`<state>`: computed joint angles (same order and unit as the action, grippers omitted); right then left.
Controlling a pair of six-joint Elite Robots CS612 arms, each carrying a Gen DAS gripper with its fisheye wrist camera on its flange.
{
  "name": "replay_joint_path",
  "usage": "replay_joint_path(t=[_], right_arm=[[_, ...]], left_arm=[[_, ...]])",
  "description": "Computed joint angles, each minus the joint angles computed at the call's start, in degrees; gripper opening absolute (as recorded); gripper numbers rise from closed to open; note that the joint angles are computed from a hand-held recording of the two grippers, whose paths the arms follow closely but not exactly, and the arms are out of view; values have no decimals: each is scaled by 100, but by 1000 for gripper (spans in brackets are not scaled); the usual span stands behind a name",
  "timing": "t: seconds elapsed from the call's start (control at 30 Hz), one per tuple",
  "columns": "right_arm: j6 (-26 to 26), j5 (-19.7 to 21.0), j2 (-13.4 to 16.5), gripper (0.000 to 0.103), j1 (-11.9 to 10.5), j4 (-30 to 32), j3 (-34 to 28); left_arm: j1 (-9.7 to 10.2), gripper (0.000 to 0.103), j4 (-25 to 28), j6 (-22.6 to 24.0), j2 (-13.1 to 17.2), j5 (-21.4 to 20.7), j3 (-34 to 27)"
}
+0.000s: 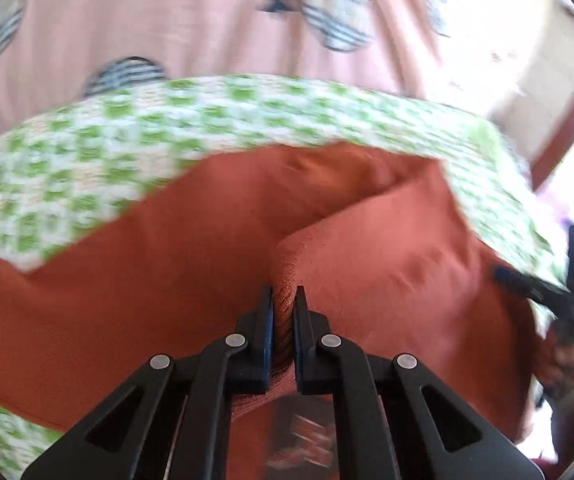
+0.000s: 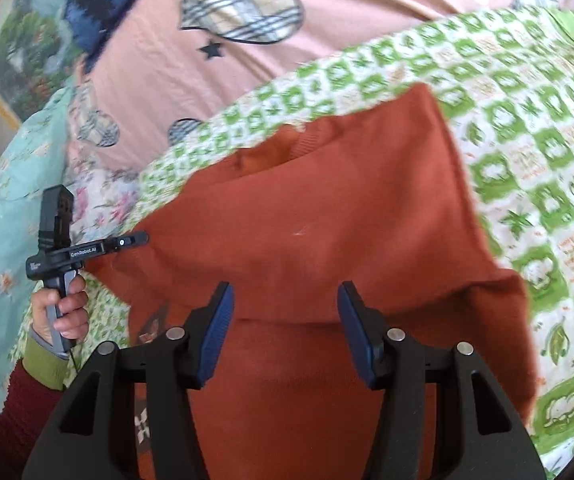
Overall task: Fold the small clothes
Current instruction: 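Grasp the other sleeve of the sweater with the left gripper, then lift the held sleeve and fold it across the body with the left gripper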
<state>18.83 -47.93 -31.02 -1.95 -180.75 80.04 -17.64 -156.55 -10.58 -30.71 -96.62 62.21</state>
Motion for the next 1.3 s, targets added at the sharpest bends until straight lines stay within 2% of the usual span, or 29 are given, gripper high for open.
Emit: replay_joint_path(t=[0.03, 0.07, 0.1, 0.17, 0.23, 0.3, 0.37, 0.43, 0.47, 0.5, 0.53, 0.57, 0.63, 0.7, 0.73, 0.8, 0.83, 0.9, 0.97, 1.03, 1.07, 1.1, 1.13, 1.2, 1.23, 1.3], right_arm=[[27, -94, -5, 55, -7, 15, 9], [33, -202, -19, 55, -20, -19, 37], [27, -338, -38, 55, -31, -33, 61], [16, -686, -63, 55, -70, 9, 60], [129, -960, -32, 56, -130, 50, -35], [135, -1203, 35, 68, -159, 177, -212], [-72, -1421, 146, 71, -148, 745, -553], [-290, -1390, 305, 71, -130, 1378, -944], [-447, -1395, 376, 71, -109, 1728, -1130], [-647, -1426, 448, 68, -78, 2098, -1320], [-904, -1474, 518, 56, -39, 2392, -1481], [-1055, -1477, 541, 9, -26, 2445, -1522], [-895, -1329, 557, 10, -99, 2256, -1490], [-602, -1476, 537, 10, -182, 1806, -1349], [-511, -1456, 562, 10, -208, 1771, -1347], [-425, -1339, 652, 11, -237, 1976, -1443], [-525, -1470, 658, 13, -211, 2116, -1473], [-542, -1834, 539, 27, -162, 1956, -1304], [-446, -2169, 314, 40, -86, 1446, -955], [-471, -1937, 145, 50, -49, 688, -575], [-571, -1718, 124, 59, -39, 639, -527], [-840, -1374, 125, 61, 4, 829, -535], [-1007, -1269, 126, 61, 22, 1099, -574], [-1164, -1629, 134, 61, 102, 1468, -617], [-1105, -1686, 140, 61, 100, 1576, -608], [-840, -1443, 120, 61, 23, 1513, -516]], left_arm=[[57, 6, 282, -181, 123, -122, -236], [144, 6, 599, -354, 287, -484, -520], [205, 6, 824, -473, 399, -623, -698], [190, 7, 1210, -491, 508, -459, -864], [185, 10, 1316, -448, 550, -582, -871], [189, 16, 1261, -433, 538, -746, -759], [184, 36, 1179, -415, 520, -873, -663], [179, 42, 1113, -392, 491, -916, -564], [181, 42, 1113, -376, 466, -893, -523], [178, 42, 1146, -367, 452, -859, -513], [167, 42, 1193, -357, 467, -835, -556], [157, 40, 1258, -334, 477, -806, -612], [146, 39, 1360, -275, 470, -752, -659], [125, 29, 1395, -251, 448, -738, -669], [118, 22, 1409, -246, 431, -756, -660], [98, 21, 1422, -211, 430, -789, -679], [82, 21, 1471, -177, 436, -695, -703], [40, 21, 1721, -196, 515, -426, -870], [50, 21, 1813, -293, 555, -415, -946], [45, 21, 1707, -330, 523, -380, -884], [36, 22, 1654, -324, 490, -320, -829], [21, 22, 1662, -323, 491, -242, -841], [9, 23, 1675, -324, 484, -176, -833], [-31, 24, 1690, -394, 478, 127, -835], [-59, 24, 1609, -456, 463, 334, -808], [-109, 24, 1233, -654, 366, 876, -612]])
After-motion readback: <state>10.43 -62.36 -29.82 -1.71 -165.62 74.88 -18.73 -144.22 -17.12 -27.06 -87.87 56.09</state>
